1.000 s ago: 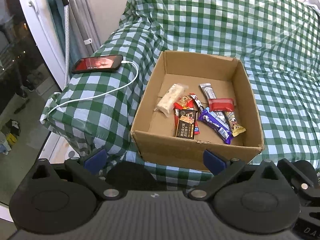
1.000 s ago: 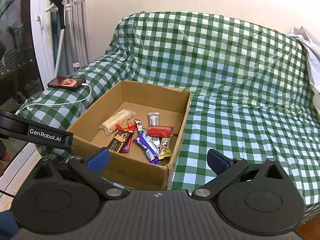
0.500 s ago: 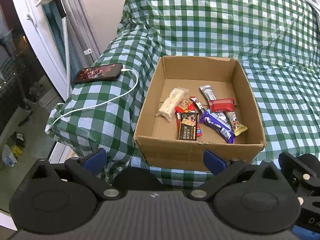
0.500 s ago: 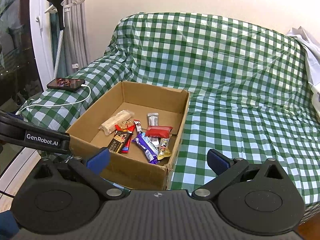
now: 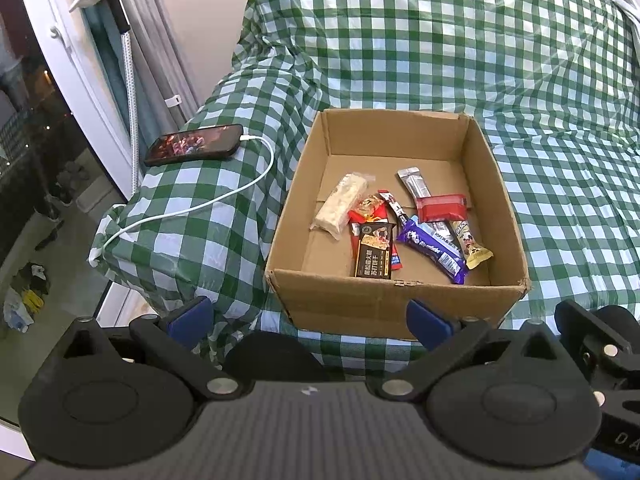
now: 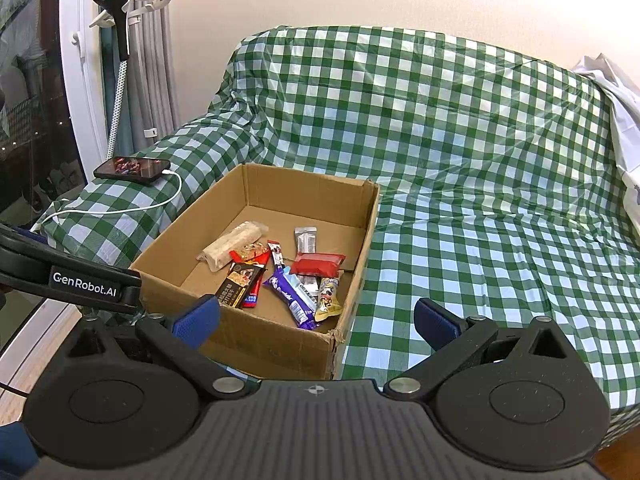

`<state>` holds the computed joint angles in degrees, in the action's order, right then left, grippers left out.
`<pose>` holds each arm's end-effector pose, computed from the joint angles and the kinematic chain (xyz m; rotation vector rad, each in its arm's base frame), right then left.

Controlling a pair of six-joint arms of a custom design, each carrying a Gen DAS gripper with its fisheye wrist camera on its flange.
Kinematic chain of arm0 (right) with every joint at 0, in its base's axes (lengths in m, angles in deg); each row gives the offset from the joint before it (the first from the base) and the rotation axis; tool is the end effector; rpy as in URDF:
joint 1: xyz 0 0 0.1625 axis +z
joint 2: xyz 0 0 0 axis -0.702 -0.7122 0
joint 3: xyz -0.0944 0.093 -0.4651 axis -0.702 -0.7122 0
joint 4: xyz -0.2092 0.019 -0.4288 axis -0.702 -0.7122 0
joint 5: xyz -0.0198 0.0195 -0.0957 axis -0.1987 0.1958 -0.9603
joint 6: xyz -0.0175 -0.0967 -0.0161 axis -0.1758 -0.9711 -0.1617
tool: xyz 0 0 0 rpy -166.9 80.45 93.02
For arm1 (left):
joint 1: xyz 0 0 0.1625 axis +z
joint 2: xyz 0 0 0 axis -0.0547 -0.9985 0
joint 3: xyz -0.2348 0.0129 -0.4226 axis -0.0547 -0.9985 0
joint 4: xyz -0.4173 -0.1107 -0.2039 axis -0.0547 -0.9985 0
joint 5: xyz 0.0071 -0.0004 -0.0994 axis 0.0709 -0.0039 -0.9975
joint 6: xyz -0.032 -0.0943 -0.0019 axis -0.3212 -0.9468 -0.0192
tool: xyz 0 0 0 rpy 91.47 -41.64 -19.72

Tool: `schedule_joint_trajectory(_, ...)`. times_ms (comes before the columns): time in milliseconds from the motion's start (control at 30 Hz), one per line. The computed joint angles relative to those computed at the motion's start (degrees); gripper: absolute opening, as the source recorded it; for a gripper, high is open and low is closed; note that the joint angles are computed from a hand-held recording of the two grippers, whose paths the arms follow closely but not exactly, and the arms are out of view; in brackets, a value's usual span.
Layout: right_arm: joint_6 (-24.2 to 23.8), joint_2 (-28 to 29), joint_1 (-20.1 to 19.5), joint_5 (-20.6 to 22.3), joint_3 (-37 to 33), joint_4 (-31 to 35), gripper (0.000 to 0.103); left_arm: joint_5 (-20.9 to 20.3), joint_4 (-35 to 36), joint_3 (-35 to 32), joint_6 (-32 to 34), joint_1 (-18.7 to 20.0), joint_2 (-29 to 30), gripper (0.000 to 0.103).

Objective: Organize snacks

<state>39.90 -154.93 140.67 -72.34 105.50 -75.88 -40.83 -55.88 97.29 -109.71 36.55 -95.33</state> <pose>0.1707 -0.6301 0.5033 0.7577 -2.3023 1.0114 -0.5874 -0.6552 0.1214 0.1856 1.9778 -0.7997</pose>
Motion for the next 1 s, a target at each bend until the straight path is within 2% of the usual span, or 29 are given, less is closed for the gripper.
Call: schedule_joint_trajectory(1000,0.1,-0.1,-0.2,0.4,-0.4,0.5,0.102,0.6,2.4,-0.3,-1.3,0.0,-0.1,0.103)
